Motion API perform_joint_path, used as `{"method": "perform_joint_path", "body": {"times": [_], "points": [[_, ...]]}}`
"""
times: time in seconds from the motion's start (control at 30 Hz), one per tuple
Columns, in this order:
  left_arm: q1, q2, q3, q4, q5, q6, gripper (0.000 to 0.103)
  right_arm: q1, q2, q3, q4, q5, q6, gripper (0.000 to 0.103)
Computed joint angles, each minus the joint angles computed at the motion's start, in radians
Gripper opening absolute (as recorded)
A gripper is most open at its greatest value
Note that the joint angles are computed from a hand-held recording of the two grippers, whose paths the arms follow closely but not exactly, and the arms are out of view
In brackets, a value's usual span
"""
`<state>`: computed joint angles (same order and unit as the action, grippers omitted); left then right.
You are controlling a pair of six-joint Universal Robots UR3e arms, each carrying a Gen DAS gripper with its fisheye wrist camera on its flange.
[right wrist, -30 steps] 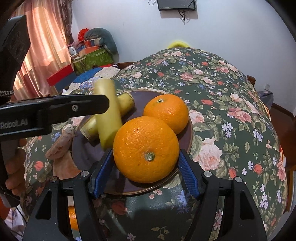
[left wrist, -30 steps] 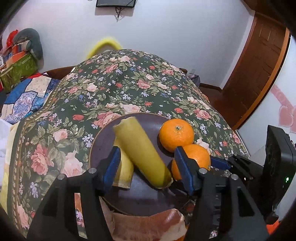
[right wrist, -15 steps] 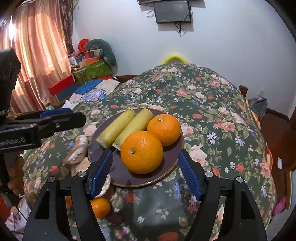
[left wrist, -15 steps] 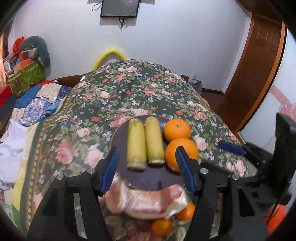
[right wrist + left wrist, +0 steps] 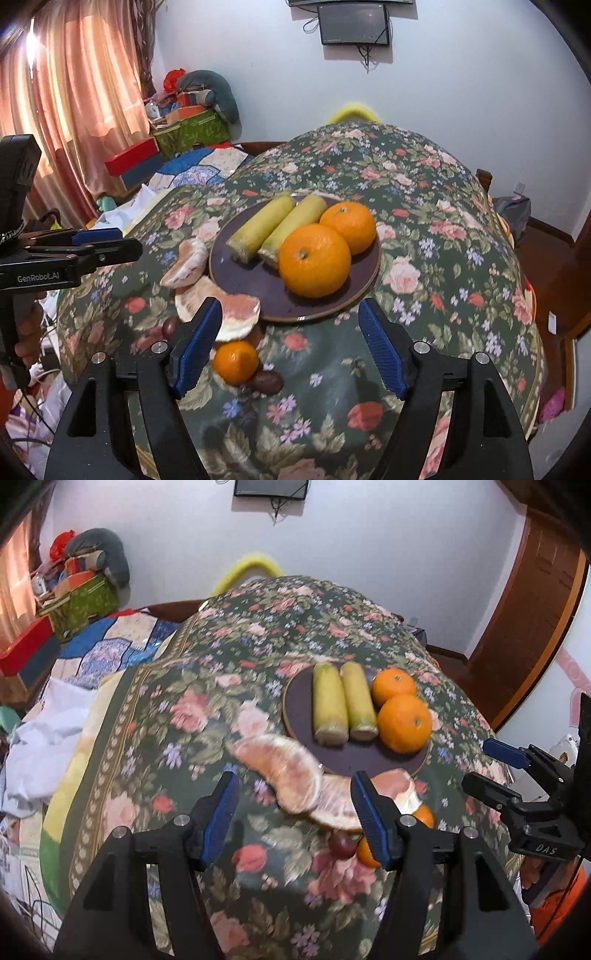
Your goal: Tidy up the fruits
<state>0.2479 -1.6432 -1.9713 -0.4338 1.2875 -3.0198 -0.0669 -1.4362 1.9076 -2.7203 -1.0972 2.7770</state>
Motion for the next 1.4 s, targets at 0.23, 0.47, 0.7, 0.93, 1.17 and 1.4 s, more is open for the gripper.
{"method": "perform_joint_path", "body": {"times": [0.23,0.47,0.7,0.93,1.17,1.4], "points": [[0.006,-0.047,-0.024,0.014,-0.013,0.003,0.062,0.019,0.048,0.006,-0.012,-0.020,0.017,0.074],[-0.054,-0.224,0.097,0.044,0.005,-0.038,0.062,0.044,0.112,-0.018,-0.031,-0.037,0.031,0.074],[-0.055,-0.315,0.152,0.063,-0.015,-0.084,0.062,0.040,0.146,-0.029,-0.024,0.024,0.035,0.074],[-0.045,-0.320,0.135,0.106,-0.012,-0.087,0.047,0.071,0.184,-0.072,0.010,0.045,0.019,0.059],[-0.016,-0.275,0.091,0.092,-0.039,-0.047,0.043,0.085,0.209,-0.112,0.065,0.084,0.011,0.048],[0.039,-0.145,-0.030,0.080,-0.058,0.023,0.042,0.101,0.193,-0.122,0.081,0.089,0.031,0.047]]}}
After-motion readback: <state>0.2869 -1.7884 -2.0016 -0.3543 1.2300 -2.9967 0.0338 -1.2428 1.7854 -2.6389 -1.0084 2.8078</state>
